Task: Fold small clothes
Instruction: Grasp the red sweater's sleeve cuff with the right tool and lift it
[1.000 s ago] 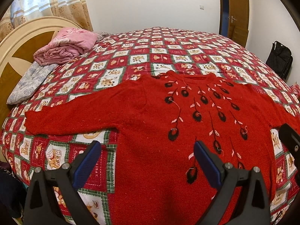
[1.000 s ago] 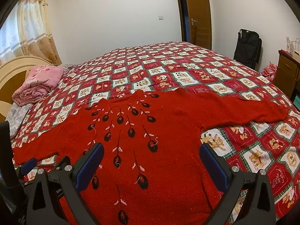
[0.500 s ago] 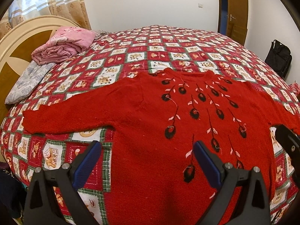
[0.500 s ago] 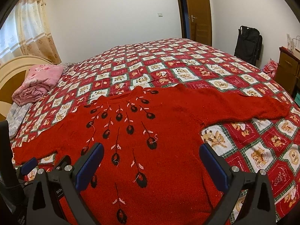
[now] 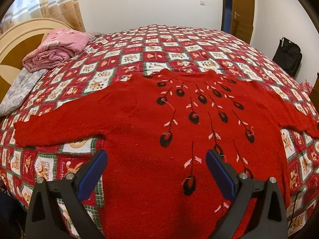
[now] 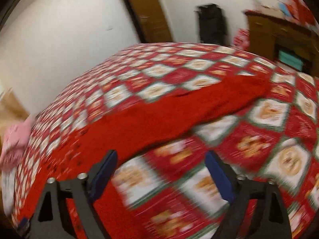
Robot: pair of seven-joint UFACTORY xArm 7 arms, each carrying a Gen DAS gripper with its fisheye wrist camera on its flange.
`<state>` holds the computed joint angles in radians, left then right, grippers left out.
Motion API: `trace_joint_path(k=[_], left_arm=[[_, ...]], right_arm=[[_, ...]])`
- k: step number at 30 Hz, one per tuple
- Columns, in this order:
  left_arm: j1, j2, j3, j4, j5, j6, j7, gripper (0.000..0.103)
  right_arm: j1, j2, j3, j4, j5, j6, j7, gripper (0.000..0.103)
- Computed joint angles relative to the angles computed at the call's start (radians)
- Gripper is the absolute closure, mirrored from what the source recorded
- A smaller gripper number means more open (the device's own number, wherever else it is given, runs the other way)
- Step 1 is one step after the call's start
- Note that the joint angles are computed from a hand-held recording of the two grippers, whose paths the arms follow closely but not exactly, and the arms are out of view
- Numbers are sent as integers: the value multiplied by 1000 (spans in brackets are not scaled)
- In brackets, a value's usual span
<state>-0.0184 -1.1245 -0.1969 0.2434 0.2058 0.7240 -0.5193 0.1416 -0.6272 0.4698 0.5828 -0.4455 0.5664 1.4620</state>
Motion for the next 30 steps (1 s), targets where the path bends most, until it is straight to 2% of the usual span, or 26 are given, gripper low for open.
trace_joint_path(k=[4,8,9,12,16,18,21,23,24,25,26,28,30], left_arm=[[-3,12,-7,5,2,-15,-6,2],[0,37,-13,18,6,-9,-11,2],[2,45,-16,21,9,-9,-13,2],[8,70,-22,30,19,-9,-19,2],[16,92,-22,38,34,-14,-26,2],[21,110,-22,43,40,-21,-29,2],[24,137,-20,51,45,-28,-32,2],[24,152,-19,55,48,-34,-35,2],[24,159,-19,57,50,-37,-36,2],[23,163,-18,57,51,-38,-35,2],[22,167,-17,57,52,-39,-35,2],[21,169,-15,57,53,-38,-35,2],[21,172,-14,59,55,-37,-34,2]], right_arm=[[-64,-38,-73,-55,27,39,41,26],[-141,-37,-151,-110,57,-9,78,28],[-176,-31,-145,-111,16,-33,92,34],[-232,48,-112,-33,-35,53,46,41],[-217,108,-123,35,-56,149,56,41],[-210,127,-138,47,-79,160,74,41],[-180,172,-191,54,-73,137,45,41],[-178,213,-182,83,-104,166,54,43],[-167,231,-182,99,-114,190,42,49],[-154,245,-198,101,-105,173,5,56],[-122,248,-244,79,-81,113,-19,75],[-127,212,-252,38,-73,57,0,79],[-126,174,-256,14,-64,24,-19,92]])
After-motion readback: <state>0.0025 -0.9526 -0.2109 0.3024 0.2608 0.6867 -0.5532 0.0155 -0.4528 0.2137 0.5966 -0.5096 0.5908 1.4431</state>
